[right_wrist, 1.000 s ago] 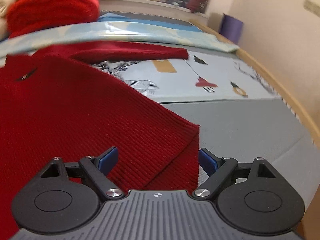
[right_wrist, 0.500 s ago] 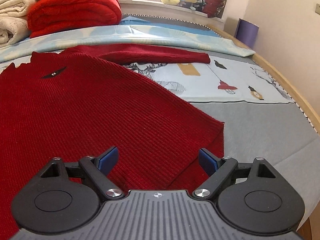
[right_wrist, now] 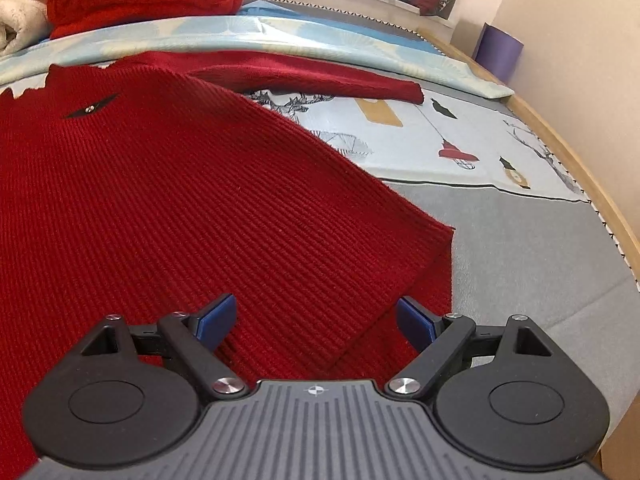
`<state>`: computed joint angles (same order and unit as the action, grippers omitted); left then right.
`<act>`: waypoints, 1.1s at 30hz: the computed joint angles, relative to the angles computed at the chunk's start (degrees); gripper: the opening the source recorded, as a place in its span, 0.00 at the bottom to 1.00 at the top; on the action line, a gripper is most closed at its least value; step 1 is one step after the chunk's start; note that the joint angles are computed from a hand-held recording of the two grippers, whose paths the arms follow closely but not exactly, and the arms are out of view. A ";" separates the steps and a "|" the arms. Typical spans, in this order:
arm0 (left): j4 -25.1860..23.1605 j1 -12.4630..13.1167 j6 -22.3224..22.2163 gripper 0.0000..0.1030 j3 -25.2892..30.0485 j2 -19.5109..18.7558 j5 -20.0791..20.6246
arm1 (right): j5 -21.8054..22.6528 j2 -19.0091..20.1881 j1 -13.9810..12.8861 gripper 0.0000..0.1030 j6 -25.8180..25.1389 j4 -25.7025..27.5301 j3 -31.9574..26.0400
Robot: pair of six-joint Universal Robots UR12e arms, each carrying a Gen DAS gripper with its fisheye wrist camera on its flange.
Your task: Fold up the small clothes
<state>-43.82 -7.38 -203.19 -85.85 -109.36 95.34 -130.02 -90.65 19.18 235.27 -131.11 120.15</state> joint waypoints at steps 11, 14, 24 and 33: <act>19.15 -0.18 8.62 0.21 -16.61 11.84 -4.10 | -0.33 -1.21 0.14 0.85 1.48 -3.85 1.11; 20.69 -1.75 9.51 0.21 -14.64 11.29 -3.21 | -0.19 -1.51 0.41 0.85 2.18 -5.02 1.38; 19.40 -14.52 26.59 0.40 9.55 -5.04 -6.80 | 2.07 -2.21 -1.70 0.85 -0.72 -10.22 3.26; 14.96 -15.51 23.04 1.00 10.28 -8.81 -4.07 | 7.20 -5.92 -6.09 0.85 6.24 -11.36 6.40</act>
<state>-28.86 -22.89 -180.15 -75.57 -118.17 91.27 -122.82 -96.57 13.09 241.51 -142.46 126.55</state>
